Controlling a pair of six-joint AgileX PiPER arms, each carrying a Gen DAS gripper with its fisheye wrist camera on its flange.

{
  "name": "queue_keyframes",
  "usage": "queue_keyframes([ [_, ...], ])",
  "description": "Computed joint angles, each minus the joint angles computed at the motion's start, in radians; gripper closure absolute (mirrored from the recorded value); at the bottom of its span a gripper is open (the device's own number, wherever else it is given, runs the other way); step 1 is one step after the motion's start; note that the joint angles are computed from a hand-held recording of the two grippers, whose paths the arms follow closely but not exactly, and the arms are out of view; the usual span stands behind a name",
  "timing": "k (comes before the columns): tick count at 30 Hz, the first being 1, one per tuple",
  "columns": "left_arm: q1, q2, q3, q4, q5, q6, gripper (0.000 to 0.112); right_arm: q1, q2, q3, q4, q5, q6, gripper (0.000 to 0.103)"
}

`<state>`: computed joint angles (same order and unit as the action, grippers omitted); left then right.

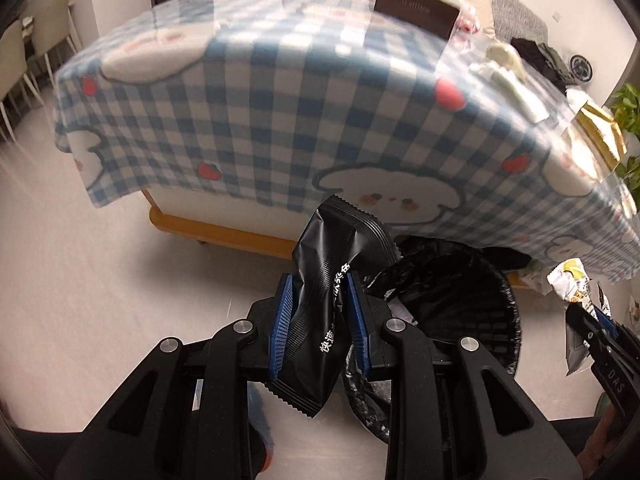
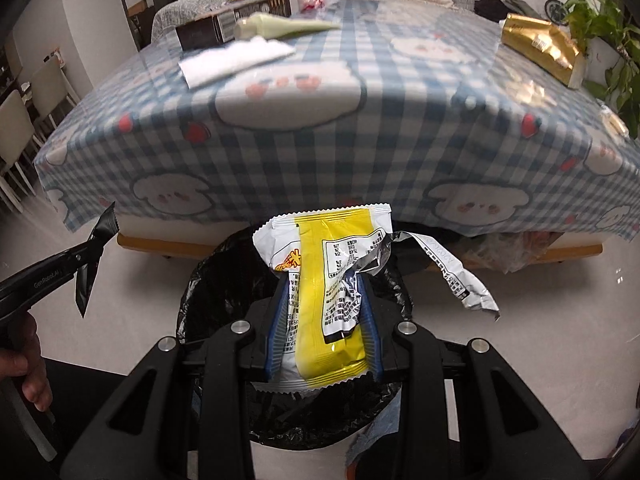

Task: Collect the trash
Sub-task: 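Lower the yellow snack wrapper into the bin and open the right tool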

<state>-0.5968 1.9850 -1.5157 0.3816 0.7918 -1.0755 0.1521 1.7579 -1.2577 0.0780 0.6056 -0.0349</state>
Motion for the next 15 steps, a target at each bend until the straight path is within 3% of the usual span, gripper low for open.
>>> queue_keyframes([
  [8, 0.02, 0.071, 0.032, 0.006, -0.085, 0.009, 0.086, 0.033, 0.117, -0.008, -0.011, -0.044, 0.02, 0.071],
  [15, 0.047, 0.12, 0.044, -0.026, -0.108, 0.029, 0.086, 0.072, 0.219, -0.051, -0.035, -0.061, 0.049, 0.07],
])
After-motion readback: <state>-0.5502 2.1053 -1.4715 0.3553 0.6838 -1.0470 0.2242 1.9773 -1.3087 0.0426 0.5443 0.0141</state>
